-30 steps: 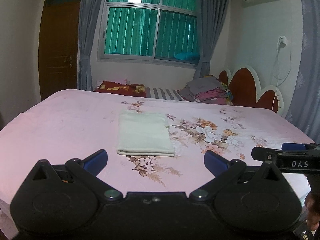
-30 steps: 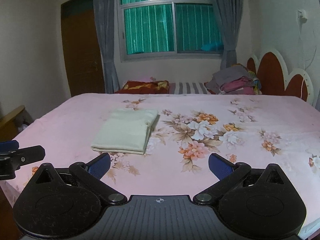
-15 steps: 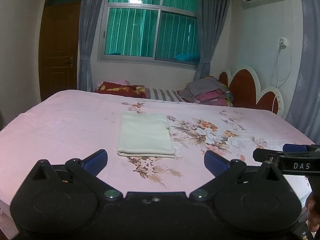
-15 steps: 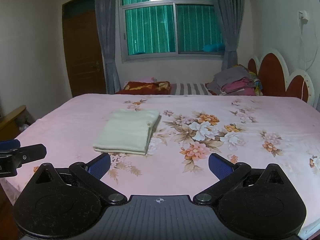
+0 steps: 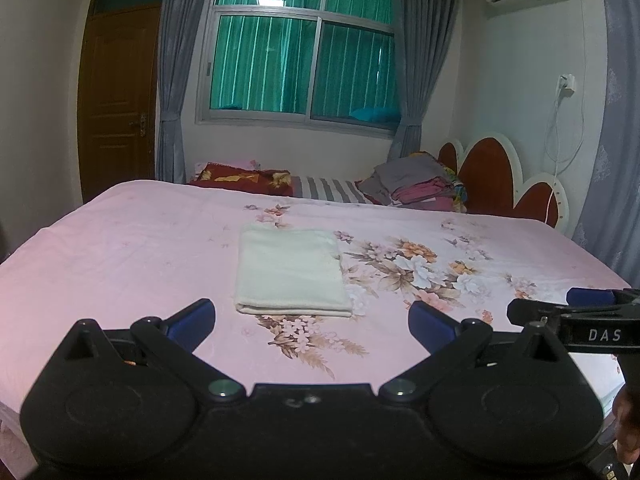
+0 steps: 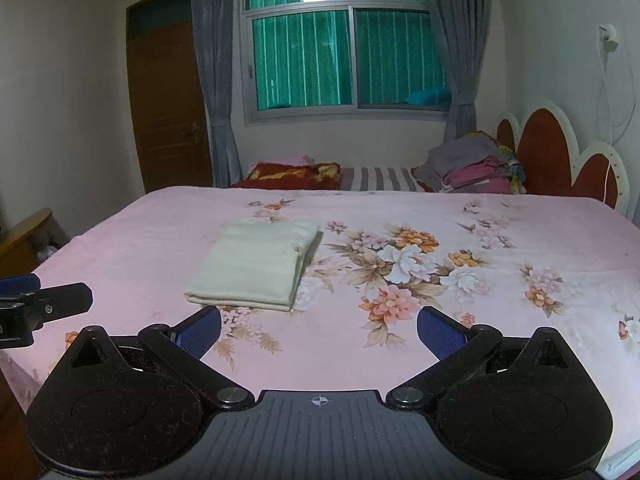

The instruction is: Fold small clothes

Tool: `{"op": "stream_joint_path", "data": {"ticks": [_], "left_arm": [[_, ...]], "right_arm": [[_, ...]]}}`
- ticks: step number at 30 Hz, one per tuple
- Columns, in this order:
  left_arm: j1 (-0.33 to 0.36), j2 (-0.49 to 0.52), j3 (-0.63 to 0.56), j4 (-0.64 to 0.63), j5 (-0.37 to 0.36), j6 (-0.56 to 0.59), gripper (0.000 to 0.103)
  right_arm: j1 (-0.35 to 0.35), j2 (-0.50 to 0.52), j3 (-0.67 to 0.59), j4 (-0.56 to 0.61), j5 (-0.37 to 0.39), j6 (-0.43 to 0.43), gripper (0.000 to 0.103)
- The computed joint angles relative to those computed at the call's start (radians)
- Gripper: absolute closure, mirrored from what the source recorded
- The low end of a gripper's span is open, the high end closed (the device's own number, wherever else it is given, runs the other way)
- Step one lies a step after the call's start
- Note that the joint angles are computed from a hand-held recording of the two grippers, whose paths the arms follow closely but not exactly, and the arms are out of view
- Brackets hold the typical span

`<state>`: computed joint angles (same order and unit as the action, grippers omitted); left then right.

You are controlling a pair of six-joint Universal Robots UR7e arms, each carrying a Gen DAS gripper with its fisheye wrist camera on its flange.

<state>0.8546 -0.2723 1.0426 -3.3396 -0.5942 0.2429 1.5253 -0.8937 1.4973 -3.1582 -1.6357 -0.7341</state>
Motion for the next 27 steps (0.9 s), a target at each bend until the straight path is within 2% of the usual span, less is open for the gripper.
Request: {"op": "stream_joint_path", "data": {"ticks": [27], "left_arm": [[0.008,-0.005,-0.007,0.021,-0.007,0.005,0.001]], "right_arm": [[-0.004,0.000,-0.007,0.014,0.007,-0.001,0.000]]}}
